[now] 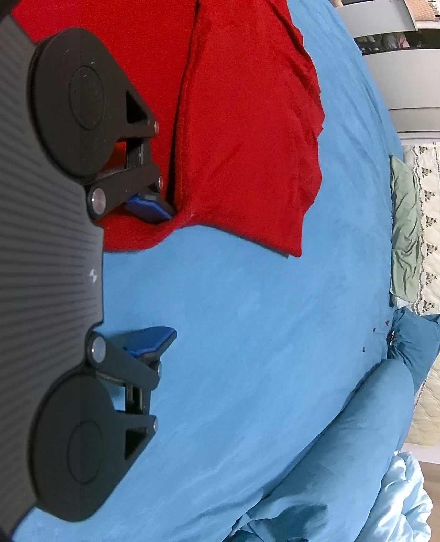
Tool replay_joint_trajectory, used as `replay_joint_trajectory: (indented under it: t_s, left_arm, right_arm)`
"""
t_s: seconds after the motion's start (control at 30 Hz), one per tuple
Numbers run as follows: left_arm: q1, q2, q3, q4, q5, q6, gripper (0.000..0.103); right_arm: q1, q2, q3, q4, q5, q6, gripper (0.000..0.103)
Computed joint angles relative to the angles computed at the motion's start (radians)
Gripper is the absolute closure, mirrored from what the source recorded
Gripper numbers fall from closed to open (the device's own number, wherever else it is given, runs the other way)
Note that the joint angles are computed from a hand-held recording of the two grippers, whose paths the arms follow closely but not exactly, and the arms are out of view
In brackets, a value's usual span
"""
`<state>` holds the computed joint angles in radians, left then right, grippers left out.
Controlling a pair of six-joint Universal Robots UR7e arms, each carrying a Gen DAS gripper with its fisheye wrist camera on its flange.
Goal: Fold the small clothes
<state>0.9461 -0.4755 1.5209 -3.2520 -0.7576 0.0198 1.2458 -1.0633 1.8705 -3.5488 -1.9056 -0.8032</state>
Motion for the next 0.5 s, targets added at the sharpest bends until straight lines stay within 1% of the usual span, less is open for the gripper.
replay_joint_trajectory:
  t_s: [0.07, 0.13, 0.17, 0.2, 0.27, 0.33, 0.37, 0.5]
  left_arm:
    - [-0.009, -0.037, 0.058, 0.037, 0.028, -0.022, 0.073]
    - [-0.016, -0.087, 0.122, 0.044, 0.013, -0.027, 0.071]
    - [-0.023, -0.104, 0.149, 0.028, 0.012, -0.019, 0.065]
    - [-0.031, -0.107, 0.166, -0.001, 0.021, 0.001, 0.055]
    - [-0.043, -0.102, 0.164, -0.074, 0.046, 0.055, 0.043]
    - [-0.045, -0.083, 0.131, -0.113, 0.045, 0.091, 0.043]
    - [-0.042, -0.072, 0.109, -0.105, 0.037, 0.09, 0.043]
    - [-0.021, -0.03, 0.023, 0.001, -0.055, 0.066, 0.043]
  right_arm:
    - [0.002, -0.015, 0.006, 0.024, -0.01, 0.008, 0.021]
    - [0.009, -0.036, 0.021, 0.048, -0.018, 0.011, 0.021]
    - [0.011, -0.049, 0.032, 0.055, -0.009, 0.008, 0.021]
    - [0.011, -0.065, 0.049, 0.063, 0.018, 0.005, 0.021]
    - [0.015, -0.095, 0.076, 0.089, 0.094, 0.009, 0.021]
    - [0.025, -0.098, 0.078, 0.112, 0.15, 0.024, 0.021]
    - [0.034, -0.086, 0.07, 0.12, 0.169, 0.032, 0.021]
    - [0.058, -0.019, 0.026, 0.122, 0.207, 0.066, 0.021]
